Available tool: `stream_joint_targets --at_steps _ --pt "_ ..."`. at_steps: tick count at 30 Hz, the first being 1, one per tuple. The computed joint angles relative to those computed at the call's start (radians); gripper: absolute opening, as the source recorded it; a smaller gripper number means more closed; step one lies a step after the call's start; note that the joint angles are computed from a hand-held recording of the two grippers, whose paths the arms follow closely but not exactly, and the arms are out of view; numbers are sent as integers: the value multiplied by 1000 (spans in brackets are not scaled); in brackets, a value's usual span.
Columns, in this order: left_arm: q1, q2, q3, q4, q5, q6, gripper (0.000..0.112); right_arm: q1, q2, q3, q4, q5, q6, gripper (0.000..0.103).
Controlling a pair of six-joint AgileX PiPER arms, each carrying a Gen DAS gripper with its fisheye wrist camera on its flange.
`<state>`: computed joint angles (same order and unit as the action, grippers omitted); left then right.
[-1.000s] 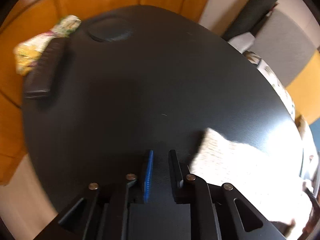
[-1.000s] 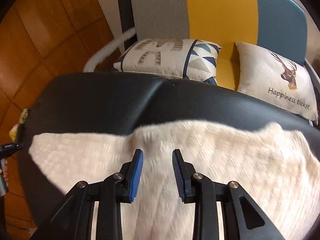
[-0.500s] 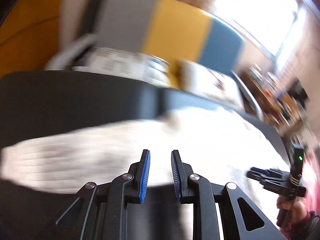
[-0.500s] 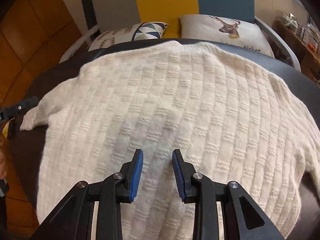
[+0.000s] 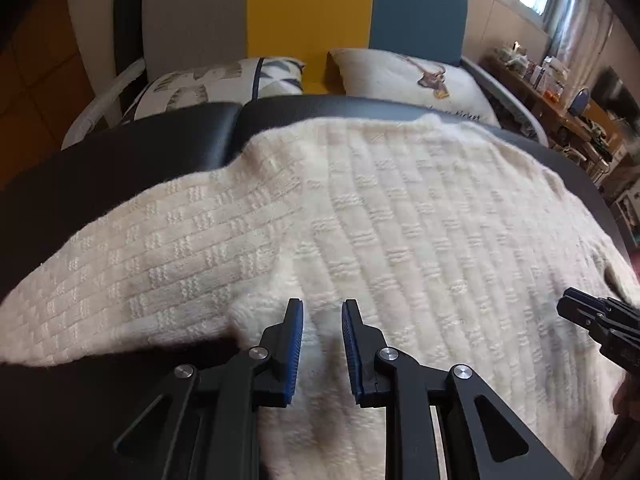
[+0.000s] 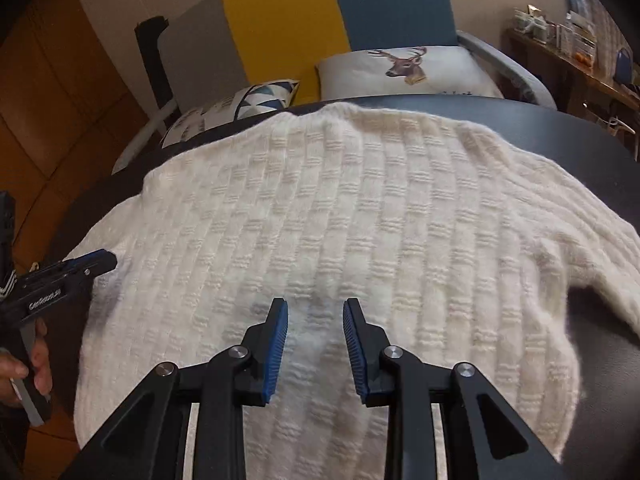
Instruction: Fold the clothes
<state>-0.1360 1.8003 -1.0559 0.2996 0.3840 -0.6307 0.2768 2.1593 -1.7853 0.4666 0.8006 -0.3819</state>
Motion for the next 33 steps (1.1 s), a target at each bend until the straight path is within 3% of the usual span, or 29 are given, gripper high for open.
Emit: stream_joint_targets --at_steps 4,6,8,10,13,16,19,21,25,28,33 --pt "-119 -70 66 141 -29 -190 22 -95 -82 143 -60 -67 22 28" --pt "-152 -112 134 164 -26 -240 22 -163 -78 182 -25 -35 -13 29" --pt "-180 -98 166 211 -17 -303 22 -234 -93 249 119 -30 -153 28" --pt "-185 -94 218 335 -55 -425 22 -278 -95 273 223 -1 -239 28" --pt "-181 -105 237 371 -74 -465 22 -346 -83 271 345 76 -270 28" --pt "-206 -114 196 331 -7 -465 22 -412 -122 299 424 80 -305 31" --pt "-244 -122 162 387 24 -542 25 -582 -139 287 586 169 -364 38" --pt "-271 -125 148 388 14 -562 30 -699 -123 262 647 181 -321 49" --pt "-299 -64 95 322 0 -519 34 -889 9 107 681 197 -110 51" --pt "-304 3 46 231 7 -451 34 -944 146 -50 671 180 81 51" --pt "-319 38 18 282 28 -491 38 -958 305 -232 691 124 234 45"
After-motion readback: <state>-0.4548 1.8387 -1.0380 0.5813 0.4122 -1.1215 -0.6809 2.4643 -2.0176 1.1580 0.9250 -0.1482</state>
